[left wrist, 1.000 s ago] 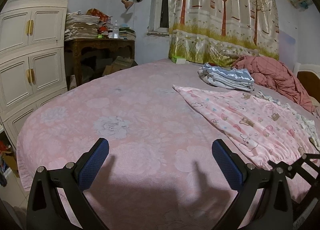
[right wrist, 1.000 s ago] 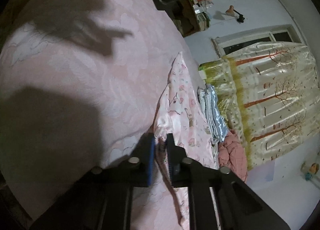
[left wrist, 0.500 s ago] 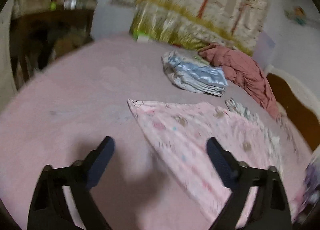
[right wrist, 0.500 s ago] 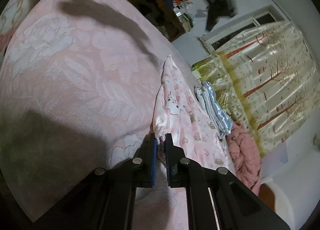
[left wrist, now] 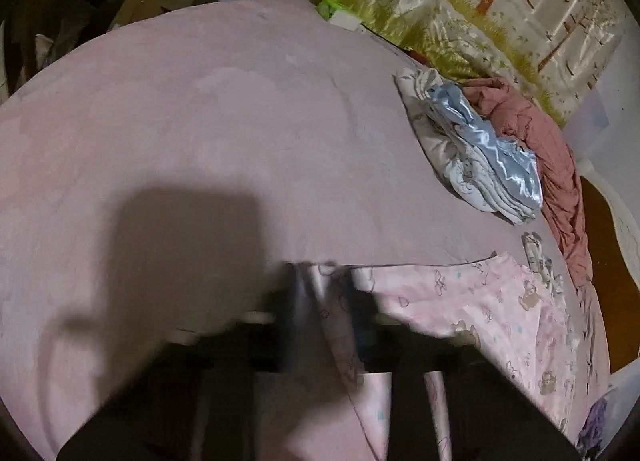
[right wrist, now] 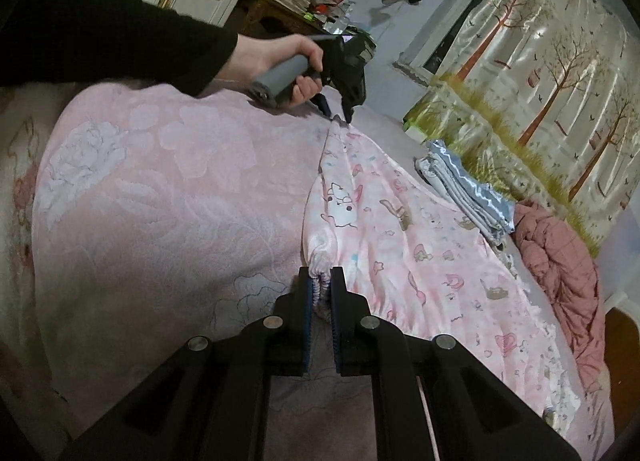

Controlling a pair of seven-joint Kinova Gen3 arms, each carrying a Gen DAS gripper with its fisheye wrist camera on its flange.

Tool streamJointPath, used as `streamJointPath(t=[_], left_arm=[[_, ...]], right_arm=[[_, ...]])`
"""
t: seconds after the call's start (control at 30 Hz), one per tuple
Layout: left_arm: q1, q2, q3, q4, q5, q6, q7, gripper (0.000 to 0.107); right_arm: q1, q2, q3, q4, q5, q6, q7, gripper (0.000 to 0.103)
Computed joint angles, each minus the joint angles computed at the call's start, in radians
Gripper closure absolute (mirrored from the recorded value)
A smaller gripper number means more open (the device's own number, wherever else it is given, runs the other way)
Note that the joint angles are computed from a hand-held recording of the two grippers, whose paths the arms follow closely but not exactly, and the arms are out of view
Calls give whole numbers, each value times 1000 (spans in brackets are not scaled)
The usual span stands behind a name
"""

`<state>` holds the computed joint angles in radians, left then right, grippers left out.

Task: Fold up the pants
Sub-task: 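Lift the gripped pants leg up with the right tool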

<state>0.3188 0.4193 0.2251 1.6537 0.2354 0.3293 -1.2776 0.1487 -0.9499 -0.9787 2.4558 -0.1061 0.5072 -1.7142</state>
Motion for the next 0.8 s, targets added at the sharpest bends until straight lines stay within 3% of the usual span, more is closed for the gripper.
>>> streamJointPath(t=[0.1, 0.2, 0.4, 0.5, 0.6, 0.7, 0.8], left_arm=[[-110, -19, 122, 51, 42, -98, -117, 106], [-76, -51, 100, 69, 8, -160, -126, 106], [189, -45, -168, -110, -203, 2, 107, 106], [307, -21, -258, -212, -284, 62, 186, 106], [358, -2, -260, -302, -362, 112, 244, 106], [382, 28, -224, -405, -420, 180, 270, 106], [435, 80, -213, -533, -483, 264, 303, 106]], right_arm=[[-27, -10, 24, 5, -13, 1, -8, 95], [-80, -58, 77, 21, -20, -9, -22, 95], [-100, -148, 185, -2, -64, 52, -88, 95], [-87, -190, 254, -19, -80, 84, -134, 95], [-75, -249, 325, -24, -82, 110, -175, 95], [-40, -344, 326, -17, -59, 139, -185, 95], [-32, -376, 365, -19, -67, 187, -190, 95]])
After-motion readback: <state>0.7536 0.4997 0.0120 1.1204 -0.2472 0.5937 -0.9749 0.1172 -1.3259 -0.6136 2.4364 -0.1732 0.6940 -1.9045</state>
